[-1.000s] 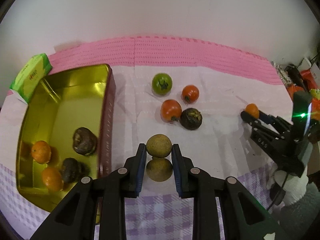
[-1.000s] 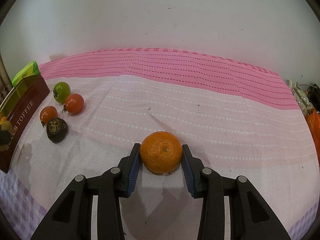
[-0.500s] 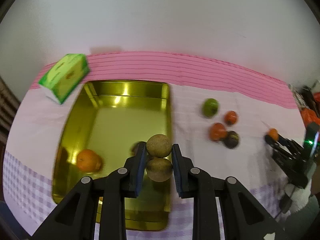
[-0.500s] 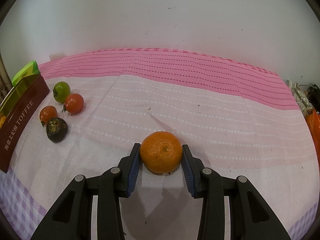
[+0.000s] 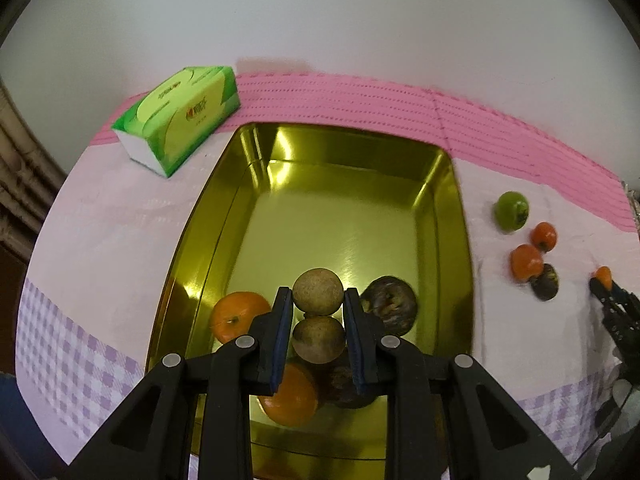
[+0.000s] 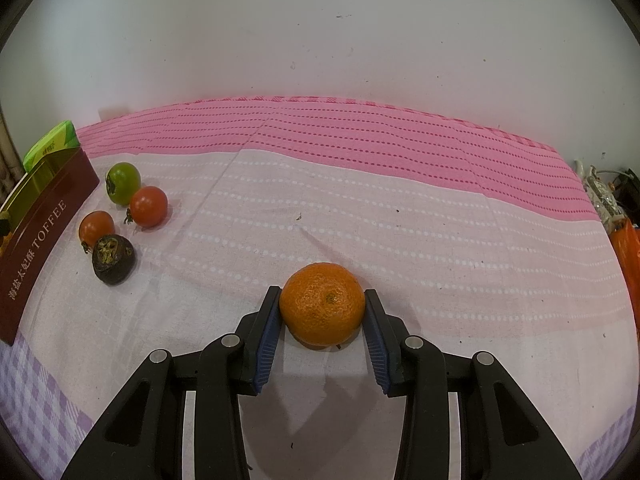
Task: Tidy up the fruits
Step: 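Lower the tan fruits into the tray and open the left gripper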
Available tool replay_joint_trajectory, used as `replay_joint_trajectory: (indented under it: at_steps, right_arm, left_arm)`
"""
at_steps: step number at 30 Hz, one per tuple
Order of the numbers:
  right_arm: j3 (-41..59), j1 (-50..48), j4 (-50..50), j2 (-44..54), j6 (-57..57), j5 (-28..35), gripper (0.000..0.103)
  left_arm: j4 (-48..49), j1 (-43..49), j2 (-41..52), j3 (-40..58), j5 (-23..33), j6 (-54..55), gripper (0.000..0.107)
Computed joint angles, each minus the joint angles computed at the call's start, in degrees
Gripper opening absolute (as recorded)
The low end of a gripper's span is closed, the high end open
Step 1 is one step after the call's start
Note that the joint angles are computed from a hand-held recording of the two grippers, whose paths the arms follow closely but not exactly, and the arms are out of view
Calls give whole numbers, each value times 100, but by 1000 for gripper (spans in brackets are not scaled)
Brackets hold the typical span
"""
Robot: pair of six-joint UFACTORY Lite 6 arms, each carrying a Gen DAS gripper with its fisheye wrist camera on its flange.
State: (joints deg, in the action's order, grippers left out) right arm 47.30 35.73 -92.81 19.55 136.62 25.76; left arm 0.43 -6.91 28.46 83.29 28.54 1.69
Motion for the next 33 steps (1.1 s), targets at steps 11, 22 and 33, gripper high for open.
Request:
replay_joint_trajectory:
  at_steps: [11,22,33]
  right_arm:
    - [-5,-6,-10,-6,7,-4,41]
    - [-11,-13,-44,0,38,-11,41]
    - [1,-5,-29,7,26,-5,41]
  left_arm:
    - [126,91,115,-85,-84,6,22]
    - [496,-4,156,-51,-99,-274,23]
    - [599,-10,8,-148,-52,-309,30]
